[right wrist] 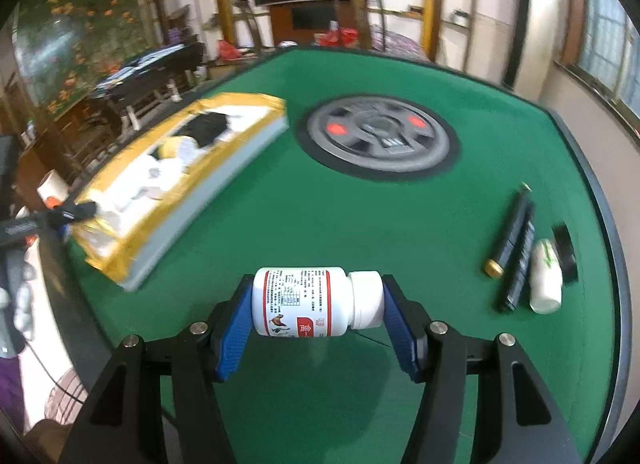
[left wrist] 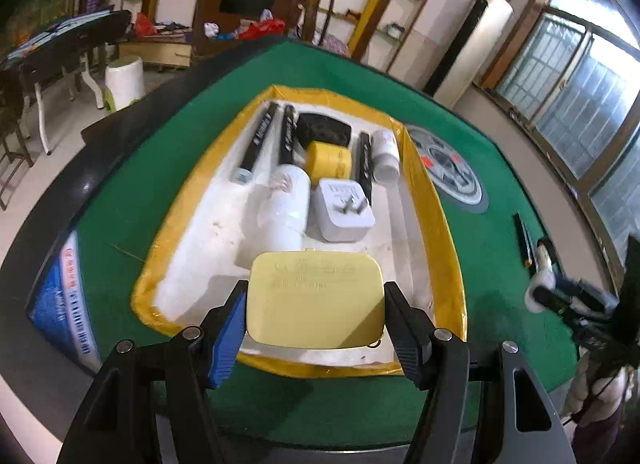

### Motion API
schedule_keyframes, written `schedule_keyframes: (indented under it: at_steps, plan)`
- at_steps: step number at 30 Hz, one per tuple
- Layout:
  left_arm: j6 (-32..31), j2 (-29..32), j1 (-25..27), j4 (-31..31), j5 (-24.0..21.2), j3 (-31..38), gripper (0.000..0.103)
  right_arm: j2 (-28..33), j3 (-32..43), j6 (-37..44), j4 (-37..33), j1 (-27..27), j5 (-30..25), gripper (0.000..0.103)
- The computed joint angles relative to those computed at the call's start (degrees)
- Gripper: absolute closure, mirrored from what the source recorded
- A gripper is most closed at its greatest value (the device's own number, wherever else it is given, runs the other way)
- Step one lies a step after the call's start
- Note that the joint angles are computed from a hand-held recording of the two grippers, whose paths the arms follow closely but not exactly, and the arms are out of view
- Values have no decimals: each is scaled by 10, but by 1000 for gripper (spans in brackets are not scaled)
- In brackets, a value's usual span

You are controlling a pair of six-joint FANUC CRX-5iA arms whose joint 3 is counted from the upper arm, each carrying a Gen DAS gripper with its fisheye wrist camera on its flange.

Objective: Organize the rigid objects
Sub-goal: 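Lower the sponge into the tray and open left tool while right tool carries the bottle over, then lower the red-labelled bottle into the tray and open the right tool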

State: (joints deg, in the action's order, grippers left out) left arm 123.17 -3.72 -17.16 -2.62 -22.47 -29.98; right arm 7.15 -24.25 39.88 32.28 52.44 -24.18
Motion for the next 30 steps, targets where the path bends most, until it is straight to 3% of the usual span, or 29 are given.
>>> schedule_keyframes:
  at_steps: [6,8,10,14,18,21,26,30]
  plan:
    - [-4,45,0,-10,-27,44,33,32,80,105,-70,30,-30,43]
    - [61,69,-19,-91,-90,98,32,50,118,151,-107,36,-47,42]
    - [73,76,-24,-112,-104,111,31,67,148,174,-122,42,-61,42]
    - [-53,25,18,28,-12,20,31,107,223,233,-166,47,-98,42]
    - [-111,-55,43,93,49,-62,28,152,295,290,-180,56,-150,42]
    - [-151,-96,65,142,77,-111,26,191,354,348,-202,60,-197,42]
    - [-243,-117,91,245,102,-165,26,249,434,412,-229,63,-265,42]
    - [-352,-113,86,372,136,-204,26,285,473,420,-203,69,-299,42]
